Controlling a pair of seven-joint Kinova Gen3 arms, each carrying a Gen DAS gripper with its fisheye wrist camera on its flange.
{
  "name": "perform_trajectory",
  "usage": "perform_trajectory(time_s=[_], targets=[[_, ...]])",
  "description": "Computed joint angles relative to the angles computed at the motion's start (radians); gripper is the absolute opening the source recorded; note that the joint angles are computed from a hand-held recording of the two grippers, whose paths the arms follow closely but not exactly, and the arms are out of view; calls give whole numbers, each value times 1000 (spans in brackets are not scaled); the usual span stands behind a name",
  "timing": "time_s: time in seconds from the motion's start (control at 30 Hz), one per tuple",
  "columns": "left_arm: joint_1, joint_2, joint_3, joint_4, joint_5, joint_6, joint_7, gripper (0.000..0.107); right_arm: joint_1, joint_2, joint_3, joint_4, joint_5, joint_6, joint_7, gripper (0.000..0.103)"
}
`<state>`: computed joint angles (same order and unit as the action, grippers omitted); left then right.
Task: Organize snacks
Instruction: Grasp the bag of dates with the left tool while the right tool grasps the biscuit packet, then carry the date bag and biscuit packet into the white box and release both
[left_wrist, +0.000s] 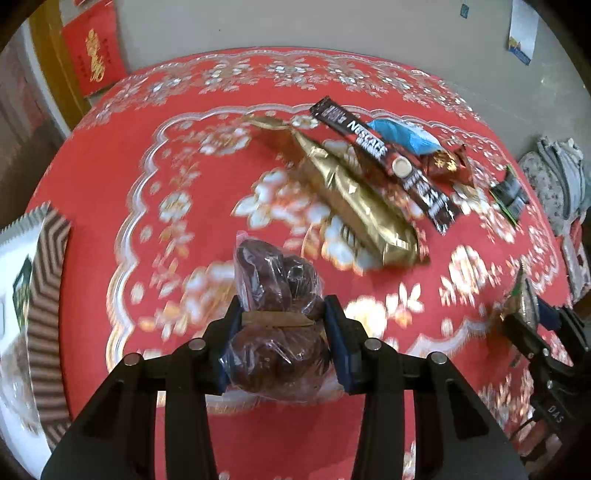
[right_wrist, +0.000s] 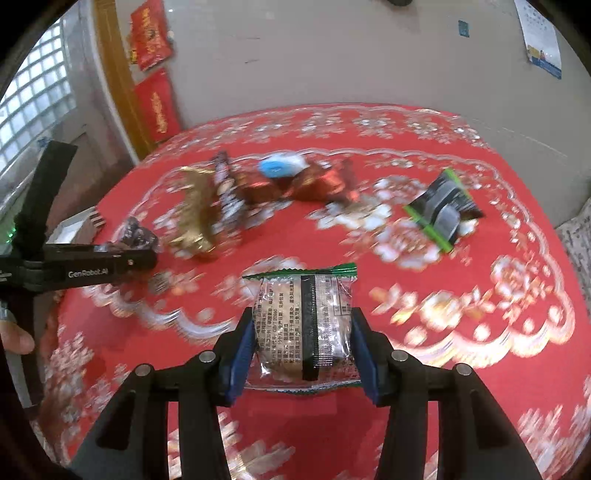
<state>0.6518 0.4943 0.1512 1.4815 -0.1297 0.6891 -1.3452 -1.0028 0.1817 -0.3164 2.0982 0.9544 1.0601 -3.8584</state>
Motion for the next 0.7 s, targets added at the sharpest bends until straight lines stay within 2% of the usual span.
perform_trajectory(time_s=[0.1,0.27,0.43,0.7], targets=[[9,-58,-22,85,-21,-60,25,40,-38,26,-11,-32,25,22,-44,50],[24,-140,-46,205,-86,-146,96,40,-81,64,-3,-90,64,49,-49,50],[19,-204,-52,292,-149,-203,151,40,-105,111,20,-176,90,61,19,50],[-62,-284,-21,370,-157,-246,137,40,-123,161,65,-286,99,29,133,50]])
